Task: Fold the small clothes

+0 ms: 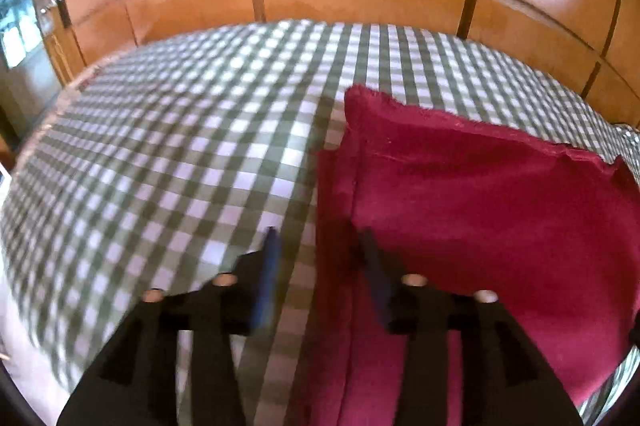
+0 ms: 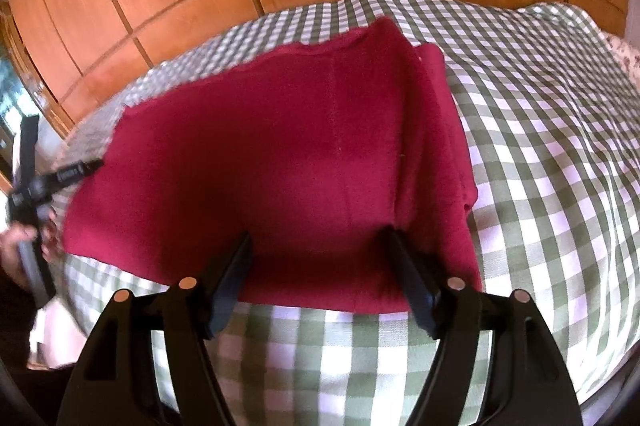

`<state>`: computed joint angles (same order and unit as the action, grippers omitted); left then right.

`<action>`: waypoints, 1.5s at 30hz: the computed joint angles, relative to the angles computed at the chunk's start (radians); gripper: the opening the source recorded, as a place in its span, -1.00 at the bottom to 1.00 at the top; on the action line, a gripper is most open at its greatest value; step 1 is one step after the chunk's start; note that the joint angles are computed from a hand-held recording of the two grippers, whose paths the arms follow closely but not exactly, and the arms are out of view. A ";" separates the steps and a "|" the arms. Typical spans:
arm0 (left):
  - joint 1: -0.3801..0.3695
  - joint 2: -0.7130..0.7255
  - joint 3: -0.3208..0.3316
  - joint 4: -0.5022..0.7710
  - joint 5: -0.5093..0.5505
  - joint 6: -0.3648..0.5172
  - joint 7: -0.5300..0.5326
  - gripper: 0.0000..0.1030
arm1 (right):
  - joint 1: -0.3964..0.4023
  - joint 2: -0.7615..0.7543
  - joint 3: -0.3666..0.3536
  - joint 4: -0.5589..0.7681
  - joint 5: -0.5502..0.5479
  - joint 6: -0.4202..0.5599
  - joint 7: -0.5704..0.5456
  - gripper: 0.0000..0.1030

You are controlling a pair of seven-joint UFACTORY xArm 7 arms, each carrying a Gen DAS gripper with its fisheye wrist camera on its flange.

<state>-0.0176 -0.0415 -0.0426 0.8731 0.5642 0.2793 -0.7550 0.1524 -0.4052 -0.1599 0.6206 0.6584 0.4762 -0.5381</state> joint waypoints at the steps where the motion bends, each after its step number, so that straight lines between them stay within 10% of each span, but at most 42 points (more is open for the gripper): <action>1: 0.003 -0.034 -0.002 -0.027 0.031 -0.015 -0.032 -0.08 | 0.008 -0.012 -0.016 0.004 0.028 -0.004 -0.012 0.41; 7: 0.022 -0.142 -0.060 -0.110 0.044 -0.047 -0.067 -0.08 | -0.024 0.052 -0.065 0.089 0.101 -0.019 0.007 0.57; 15: 0.022 -0.173 -0.146 -0.135 0.042 -0.057 -0.036 -0.08 | -0.108 0.215 -0.086 0.183 0.265 0.192 -0.030 0.50; 29: -0.038 -0.134 -0.123 -0.143 -0.077 -0.060 0.066 -0.08 | -0.191 0.175 0.017 0.145 0.219 0.215 -0.032 -0.31; 45: -0.138 -0.148 -0.021 -0.176 -0.427 -0.102 0.348 -0.08 | -0.086 0.110 0.063 0.241 0.209 0.231 -0.012 -0.50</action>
<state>-0.1552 -0.1890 -0.0635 0.6968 0.1368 0.1772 -0.4065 0.0659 -0.2948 -0.0966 0.8620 0.8670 0.7071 -0.5501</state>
